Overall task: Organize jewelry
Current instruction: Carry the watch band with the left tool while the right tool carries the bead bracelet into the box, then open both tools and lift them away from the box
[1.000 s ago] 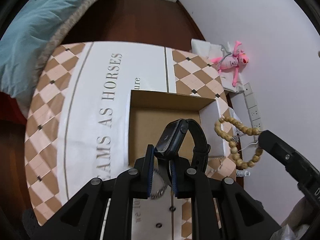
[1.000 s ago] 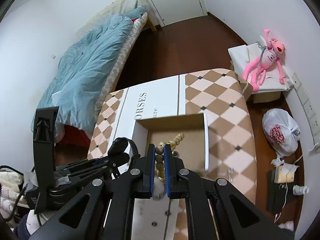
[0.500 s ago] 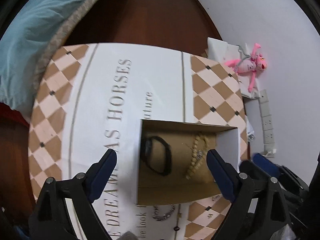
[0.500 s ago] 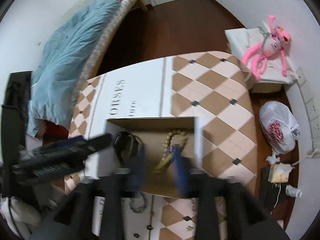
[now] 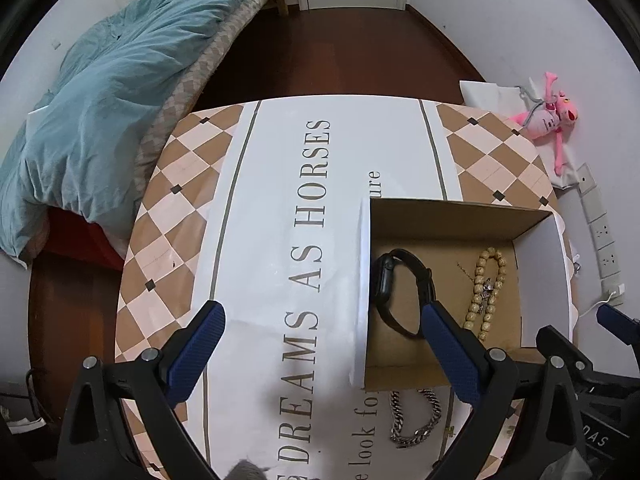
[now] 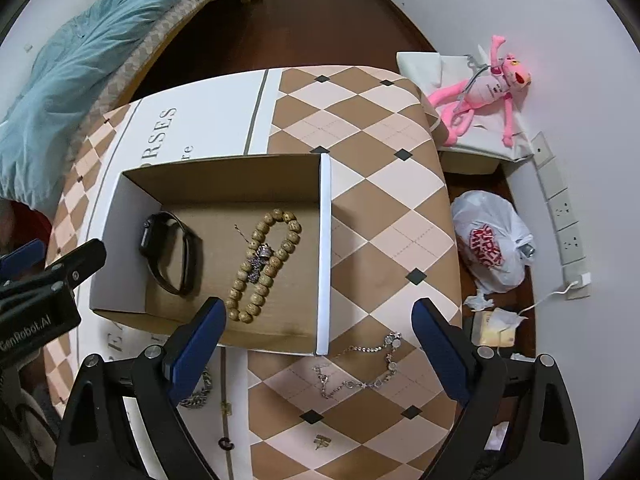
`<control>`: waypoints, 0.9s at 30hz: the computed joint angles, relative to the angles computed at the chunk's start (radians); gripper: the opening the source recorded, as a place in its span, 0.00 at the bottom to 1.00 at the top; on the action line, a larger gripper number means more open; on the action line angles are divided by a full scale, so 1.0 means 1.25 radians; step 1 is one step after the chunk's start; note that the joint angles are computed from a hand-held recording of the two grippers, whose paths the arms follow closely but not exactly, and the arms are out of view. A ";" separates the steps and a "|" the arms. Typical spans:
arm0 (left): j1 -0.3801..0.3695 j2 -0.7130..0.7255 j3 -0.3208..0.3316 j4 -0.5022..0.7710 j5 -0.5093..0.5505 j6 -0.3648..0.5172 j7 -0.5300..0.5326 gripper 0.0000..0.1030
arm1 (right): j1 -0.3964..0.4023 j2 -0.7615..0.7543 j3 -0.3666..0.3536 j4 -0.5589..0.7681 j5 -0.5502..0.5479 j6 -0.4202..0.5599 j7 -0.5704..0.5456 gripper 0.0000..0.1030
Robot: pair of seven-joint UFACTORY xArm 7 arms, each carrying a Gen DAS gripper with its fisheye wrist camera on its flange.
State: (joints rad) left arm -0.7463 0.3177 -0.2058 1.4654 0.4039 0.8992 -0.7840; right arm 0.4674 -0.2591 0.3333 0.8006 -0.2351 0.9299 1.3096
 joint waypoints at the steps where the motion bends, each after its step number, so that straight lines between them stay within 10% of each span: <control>1: -0.001 -0.004 0.000 -0.005 0.003 -0.001 -0.003 0.97 | 0.000 -0.004 0.001 -0.003 0.001 -0.001 0.007 0.93; 27: 0.051 -0.315 -0.112 -0.226 0.105 -0.023 -0.149 0.97 | 0.055 -0.107 0.151 0.160 -0.140 0.330 0.189 0.93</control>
